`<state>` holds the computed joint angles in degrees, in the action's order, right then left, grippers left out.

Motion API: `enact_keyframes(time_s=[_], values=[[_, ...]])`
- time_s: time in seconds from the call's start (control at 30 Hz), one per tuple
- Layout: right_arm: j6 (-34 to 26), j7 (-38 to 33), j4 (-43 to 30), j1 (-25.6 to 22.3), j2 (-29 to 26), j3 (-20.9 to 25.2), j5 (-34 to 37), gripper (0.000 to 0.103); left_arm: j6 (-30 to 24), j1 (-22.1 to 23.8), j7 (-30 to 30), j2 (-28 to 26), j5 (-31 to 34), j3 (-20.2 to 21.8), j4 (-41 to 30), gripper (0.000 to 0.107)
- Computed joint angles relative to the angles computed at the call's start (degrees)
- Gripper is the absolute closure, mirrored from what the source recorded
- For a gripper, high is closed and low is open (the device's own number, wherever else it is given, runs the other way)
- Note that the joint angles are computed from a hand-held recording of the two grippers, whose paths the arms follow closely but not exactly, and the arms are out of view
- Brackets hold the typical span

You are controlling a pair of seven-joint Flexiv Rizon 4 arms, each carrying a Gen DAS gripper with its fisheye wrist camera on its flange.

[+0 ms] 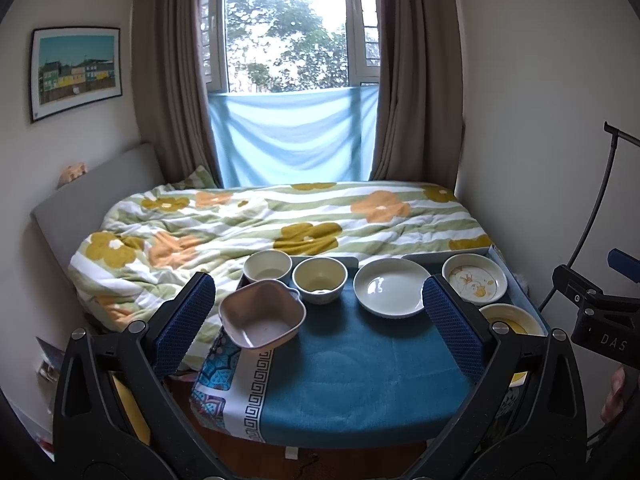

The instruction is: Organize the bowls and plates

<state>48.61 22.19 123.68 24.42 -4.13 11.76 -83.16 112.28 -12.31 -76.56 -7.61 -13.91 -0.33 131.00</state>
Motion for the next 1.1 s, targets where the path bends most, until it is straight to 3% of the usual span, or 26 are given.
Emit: enact_keyframes(time_s=[0.27, 0.63, 0.77, 1.1], values=[[0.4, 0.2, -0.1, -0.1, -0.3, -0.2, -0.4, 0.0, -0.6, 2.8, -2.6, 0.2, 3.6, -1.5, -0.4, 0.004], [0.4, 0.1, -0.3, -0.1, -0.5, -0.2, -0.3, 0.0, 1.4, -2.6, 2.8, -1.3, -3.2, 1.9, -0.6, 0.004], [0.4, 0.0, -0.4, 0.0, -0.5, -0.2, -0.2, 0.0, 1.2, 0.5, 1.0, -0.9, -0.3, 0.0, -0.4, 0.004], [0.5, 0.1, -0.3, -0.1, -0.5, -0.3, -0.3, 0.0, 0.5, 1.3, 0.3, -0.8, 0.8, -0.3, -0.5, 0.004]])
